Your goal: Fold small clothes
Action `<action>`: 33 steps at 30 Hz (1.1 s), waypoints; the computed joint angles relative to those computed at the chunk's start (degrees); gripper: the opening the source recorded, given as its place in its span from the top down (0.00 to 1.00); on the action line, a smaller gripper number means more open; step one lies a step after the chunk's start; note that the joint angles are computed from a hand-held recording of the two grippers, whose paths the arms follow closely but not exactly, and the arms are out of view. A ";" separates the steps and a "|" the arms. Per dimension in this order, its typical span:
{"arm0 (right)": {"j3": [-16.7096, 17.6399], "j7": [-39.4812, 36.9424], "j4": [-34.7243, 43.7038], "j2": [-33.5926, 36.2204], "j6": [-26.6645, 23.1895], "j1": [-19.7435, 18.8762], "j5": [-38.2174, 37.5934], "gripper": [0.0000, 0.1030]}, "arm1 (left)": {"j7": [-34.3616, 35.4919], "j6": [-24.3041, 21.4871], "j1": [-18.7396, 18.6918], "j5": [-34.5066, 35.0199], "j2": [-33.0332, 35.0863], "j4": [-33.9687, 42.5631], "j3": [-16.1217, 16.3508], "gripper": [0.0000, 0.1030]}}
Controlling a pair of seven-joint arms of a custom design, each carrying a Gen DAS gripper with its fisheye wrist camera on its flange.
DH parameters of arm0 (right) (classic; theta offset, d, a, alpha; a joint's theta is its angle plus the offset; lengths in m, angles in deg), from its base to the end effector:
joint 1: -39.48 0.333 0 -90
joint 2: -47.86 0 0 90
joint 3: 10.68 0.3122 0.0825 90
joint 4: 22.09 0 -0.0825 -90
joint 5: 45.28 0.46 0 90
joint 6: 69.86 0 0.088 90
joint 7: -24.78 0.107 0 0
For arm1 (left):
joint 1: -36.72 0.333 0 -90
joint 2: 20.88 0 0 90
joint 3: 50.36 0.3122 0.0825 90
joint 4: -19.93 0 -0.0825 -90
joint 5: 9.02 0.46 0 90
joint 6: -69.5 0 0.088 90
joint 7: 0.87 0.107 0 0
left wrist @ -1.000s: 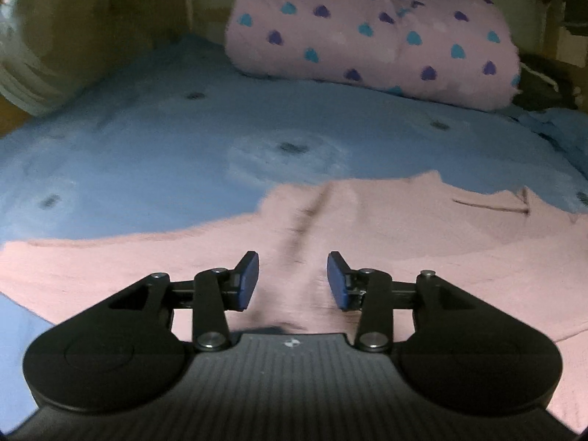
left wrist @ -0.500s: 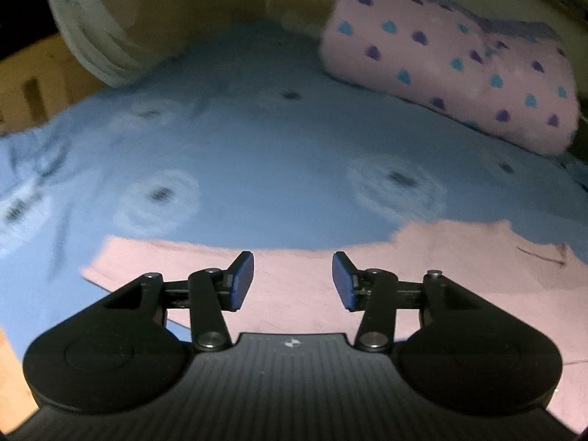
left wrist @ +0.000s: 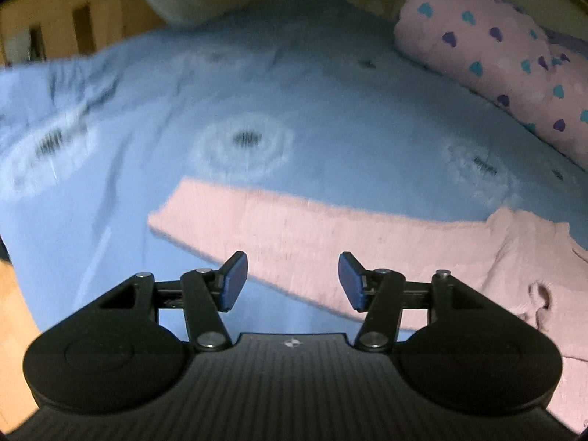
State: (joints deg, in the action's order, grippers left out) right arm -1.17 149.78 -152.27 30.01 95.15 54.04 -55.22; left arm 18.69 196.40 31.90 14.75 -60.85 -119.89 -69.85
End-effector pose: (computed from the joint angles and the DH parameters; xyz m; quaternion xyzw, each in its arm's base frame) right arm 0.5217 0.2514 0.5582 -0.6241 0.6418 -0.1953 0.4006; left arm 0.4240 -0.1928 0.5595 -0.8378 0.4151 -0.2058 0.2889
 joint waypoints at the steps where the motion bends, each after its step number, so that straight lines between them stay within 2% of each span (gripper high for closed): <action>1: 0.52 0.30 -0.22 -0.32 -0.75 -0.10 -0.55 0.45 | -0.51 0.79 -0.20 -0.69 0.35 -0.78 0.32 0.41; 6: 4.02 5.56 -1.39 -1.44 -3.49 -2.18 -6.81 0.44 | -1.95 4.79 -0.66 -3.63 2.11 -3.69 1.62 0.40; 11: 3.26 7.76 -2.26 -1.34 -6.26 -0.29 -6.30 0.44 | -3.39 9.30 0.37 -1.95 1.70 -5.78 0.84 0.31; 15: 3.80 11.29 -2.28 -0.79 -7.85 0.00 -7.70 0.44 | -7.18 13.64 1.92 -1.40 1.54 -7.08 0.06 0.26; 19: 2.84 10.30 -2.20 -0.07 -8.28 2.13 -6.67 0.44 | -10.43 17.20 4.21 0.56 2.75 -7.25 -1.28 0.25; 22: 2.87 10.26 -2.04 0.42 -9.25 2.86 -6.69 0.44 | -12.37 19.48 6.25 3.67 4.47 -6.82 -2.53 0.20; 25: 2.88 10.26 -1.89 0.99 -10.51 3.48 -6.80 0.44 | -13.52 20.19 7.91 7.63 5.93 -6.20 -3.83 0.19; 28: 3.75 11.32 -2.52 0.92 -10.15 3.01 -10.25 0.44 | -15.11 20.36 8.72 10.72 6.96 -5.81 -4.32 0.19; 33: 1.98 10.69 -3.33 0.93 -8.46 4.16 -7.26 0.43 | -19.90 20.26 10.01 15.07 8.54 -4.87 -4.82 0.19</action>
State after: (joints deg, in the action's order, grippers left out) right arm 0.82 160.47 -155.60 30.94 86.69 58.20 -62.47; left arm -1.21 216.67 41.91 29.81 -52.31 -124.76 -74.68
